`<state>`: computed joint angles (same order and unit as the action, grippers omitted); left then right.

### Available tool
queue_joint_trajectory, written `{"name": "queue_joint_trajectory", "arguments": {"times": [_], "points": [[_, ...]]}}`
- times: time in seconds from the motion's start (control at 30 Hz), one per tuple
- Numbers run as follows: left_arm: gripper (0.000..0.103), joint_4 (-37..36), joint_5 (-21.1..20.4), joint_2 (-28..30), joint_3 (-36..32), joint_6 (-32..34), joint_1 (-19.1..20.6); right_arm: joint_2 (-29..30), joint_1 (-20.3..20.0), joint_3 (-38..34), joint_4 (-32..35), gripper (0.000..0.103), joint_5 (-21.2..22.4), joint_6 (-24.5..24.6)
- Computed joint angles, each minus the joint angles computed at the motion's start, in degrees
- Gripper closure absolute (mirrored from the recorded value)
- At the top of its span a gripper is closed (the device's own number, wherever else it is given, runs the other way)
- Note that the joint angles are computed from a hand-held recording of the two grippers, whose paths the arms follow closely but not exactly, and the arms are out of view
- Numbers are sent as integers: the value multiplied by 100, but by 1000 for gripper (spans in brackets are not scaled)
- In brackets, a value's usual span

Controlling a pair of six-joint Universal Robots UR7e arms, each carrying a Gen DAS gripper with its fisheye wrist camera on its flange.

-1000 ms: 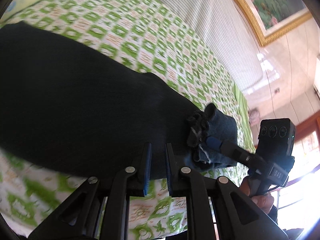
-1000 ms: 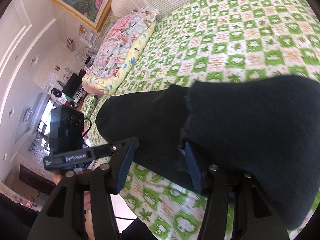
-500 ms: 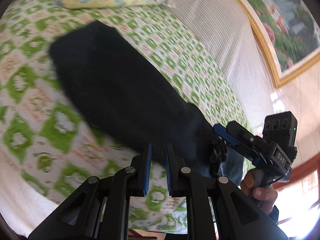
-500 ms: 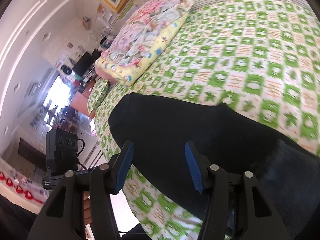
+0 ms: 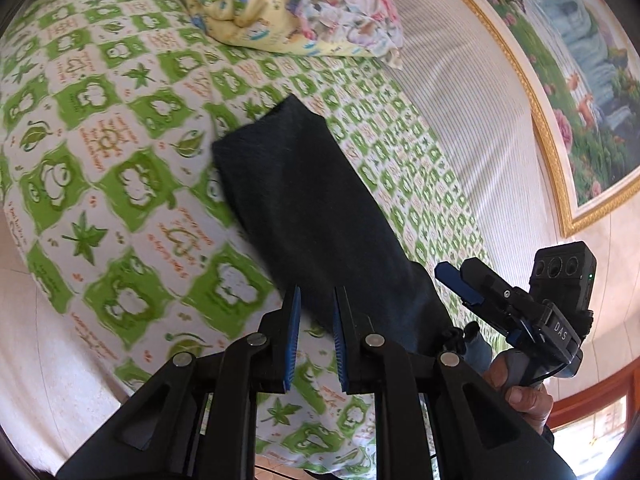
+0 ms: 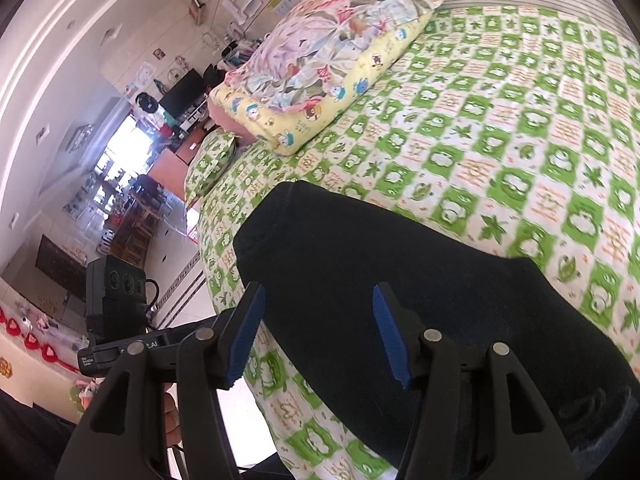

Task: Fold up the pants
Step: 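Grip the folded pants edge with the left gripper while the right gripper grips the cuff end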

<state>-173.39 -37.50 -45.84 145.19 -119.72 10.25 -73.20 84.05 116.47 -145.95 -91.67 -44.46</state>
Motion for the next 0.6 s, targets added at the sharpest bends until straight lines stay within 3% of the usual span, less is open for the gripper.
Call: {"name": "queue_joint_trajectory", "arguments": {"times": [0.17, 0.33, 0.43, 0.6], "points": [[86, 411, 36, -162, 88, -441, -28, 189, 120, -134, 33, 44, -104, 7], [73, 723, 84, -342, 165, -689, 25, 401, 254, -278, 55, 43, -256, -10], [62, 674, 126, -384, 200, -613, 124, 583, 346, -425, 106, 42, -355, -26], [62, 588, 110, -398, 174, -340, 374, 1063, 562, -819, 178, 38, -688, -88]]}}
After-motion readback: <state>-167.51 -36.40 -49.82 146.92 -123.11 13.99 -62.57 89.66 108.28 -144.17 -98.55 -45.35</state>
